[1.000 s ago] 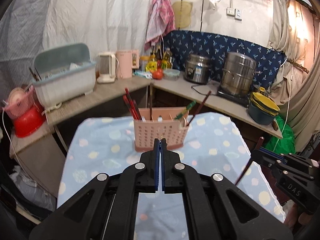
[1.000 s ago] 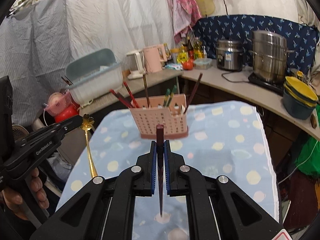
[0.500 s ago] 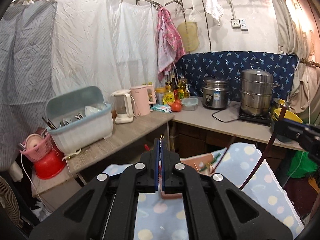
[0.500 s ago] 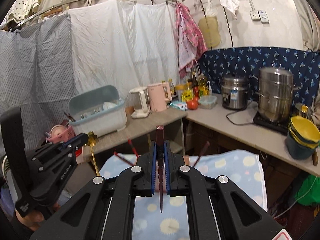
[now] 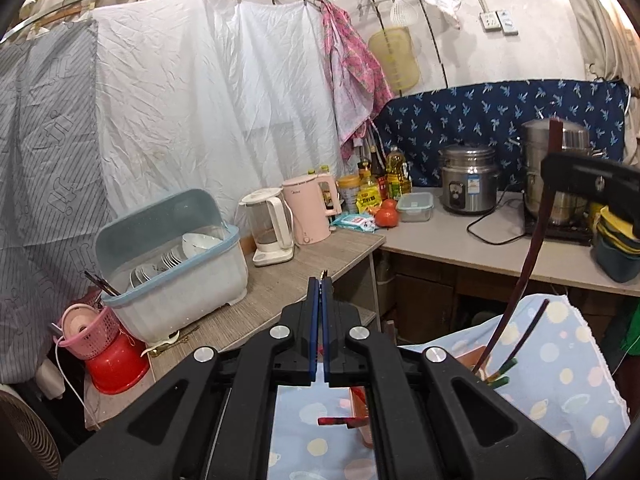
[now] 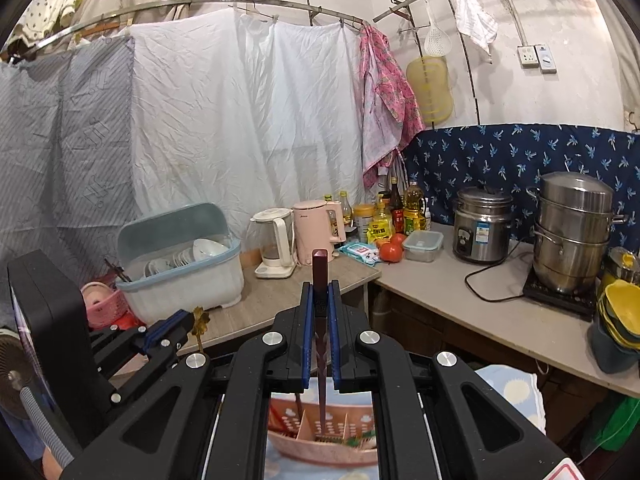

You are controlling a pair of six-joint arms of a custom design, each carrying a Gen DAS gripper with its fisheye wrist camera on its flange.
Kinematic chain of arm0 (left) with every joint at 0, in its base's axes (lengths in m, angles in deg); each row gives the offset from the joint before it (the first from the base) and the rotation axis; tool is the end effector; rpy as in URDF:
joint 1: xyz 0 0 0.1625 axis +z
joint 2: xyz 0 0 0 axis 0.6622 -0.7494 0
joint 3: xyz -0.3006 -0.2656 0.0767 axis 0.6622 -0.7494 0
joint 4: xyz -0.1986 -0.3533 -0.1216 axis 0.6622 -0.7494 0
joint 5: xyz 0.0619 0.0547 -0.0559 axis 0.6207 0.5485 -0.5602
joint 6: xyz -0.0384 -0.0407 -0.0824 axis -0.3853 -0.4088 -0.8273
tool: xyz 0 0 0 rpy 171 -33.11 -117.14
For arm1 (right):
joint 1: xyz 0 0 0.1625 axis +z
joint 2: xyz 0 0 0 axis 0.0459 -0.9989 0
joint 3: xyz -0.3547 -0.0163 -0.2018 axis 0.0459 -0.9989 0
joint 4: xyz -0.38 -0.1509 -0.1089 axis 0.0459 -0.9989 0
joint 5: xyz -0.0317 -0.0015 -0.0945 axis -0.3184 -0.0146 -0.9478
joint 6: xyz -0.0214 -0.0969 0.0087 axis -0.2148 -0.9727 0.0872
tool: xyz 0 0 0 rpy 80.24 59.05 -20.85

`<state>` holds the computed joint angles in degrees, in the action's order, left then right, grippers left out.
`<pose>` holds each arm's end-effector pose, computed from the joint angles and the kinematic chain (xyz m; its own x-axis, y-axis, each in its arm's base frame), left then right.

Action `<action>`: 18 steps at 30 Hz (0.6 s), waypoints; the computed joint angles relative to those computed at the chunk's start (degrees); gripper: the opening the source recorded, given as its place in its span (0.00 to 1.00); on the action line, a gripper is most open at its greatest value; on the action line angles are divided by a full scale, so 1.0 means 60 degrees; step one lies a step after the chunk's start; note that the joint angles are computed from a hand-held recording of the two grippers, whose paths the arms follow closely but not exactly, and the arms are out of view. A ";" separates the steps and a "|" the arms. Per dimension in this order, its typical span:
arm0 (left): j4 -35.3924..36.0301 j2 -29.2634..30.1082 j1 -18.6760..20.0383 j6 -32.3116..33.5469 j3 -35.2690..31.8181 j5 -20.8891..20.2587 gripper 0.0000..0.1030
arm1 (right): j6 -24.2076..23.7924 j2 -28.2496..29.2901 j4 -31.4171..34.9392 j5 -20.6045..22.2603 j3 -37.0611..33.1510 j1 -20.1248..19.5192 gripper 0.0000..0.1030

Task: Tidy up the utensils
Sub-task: 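Lift and carry the chopstick and spoon with both tools over the pink holder, then open both tools to drop the chopstick and spoon into the pink holder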

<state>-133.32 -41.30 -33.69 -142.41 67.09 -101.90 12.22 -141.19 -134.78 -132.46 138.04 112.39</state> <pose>-0.5682 -0.3092 0.1269 -0.5412 0.0136 -0.8408 0.7899 0.3510 -0.5027 0.2340 -0.2916 0.5107 -0.7759 -0.1821 0.6040 -0.6281 0.3119 -0.7129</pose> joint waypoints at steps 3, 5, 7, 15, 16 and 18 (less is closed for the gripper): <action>-0.0677 0.0060 0.0219 0.0496 0.0196 -0.0119 0.01 | 0.0009 0.0259 -0.0146 0.0208 -0.0045 -0.0324 0.07; -0.1130 0.0157 0.0351 0.0870 0.0275 -0.0248 0.01 | 0.0025 0.0412 -0.0232 0.0319 -0.0019 -0.0569 0.07; -0.1575 0.0276 0.0451 0.1247 0.0369 -0.0366 0.01 | 0.0024 0.0524 -0.0247 0.0419 0.0032 -0.0801 0.07; -0.3224 0.0534 0.0766 0.2230 0.0701 -0.1018 0.01 | -0.0142 0.0691 -0.0278 0.0521 0.0529 -0.1365 0.07; -0.3342 0.0519 0.0780 0.2245 0.0750 -0.1079 0.03 | -0.0152 0.0695 -0.0260 0.0529 0.0573 -0.1424 0.07; -0.3586 0.0433 0.0773 0.2163 0.0894 -0.1098 0.07 | -0.0135 0.0701 -0.0188 0.0529 0.0613 -0.1501 0.08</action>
<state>-154.83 -38.70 -29.05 -129.43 72.45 -108.48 11.42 -136.99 -135.91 -129.29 141.72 103.39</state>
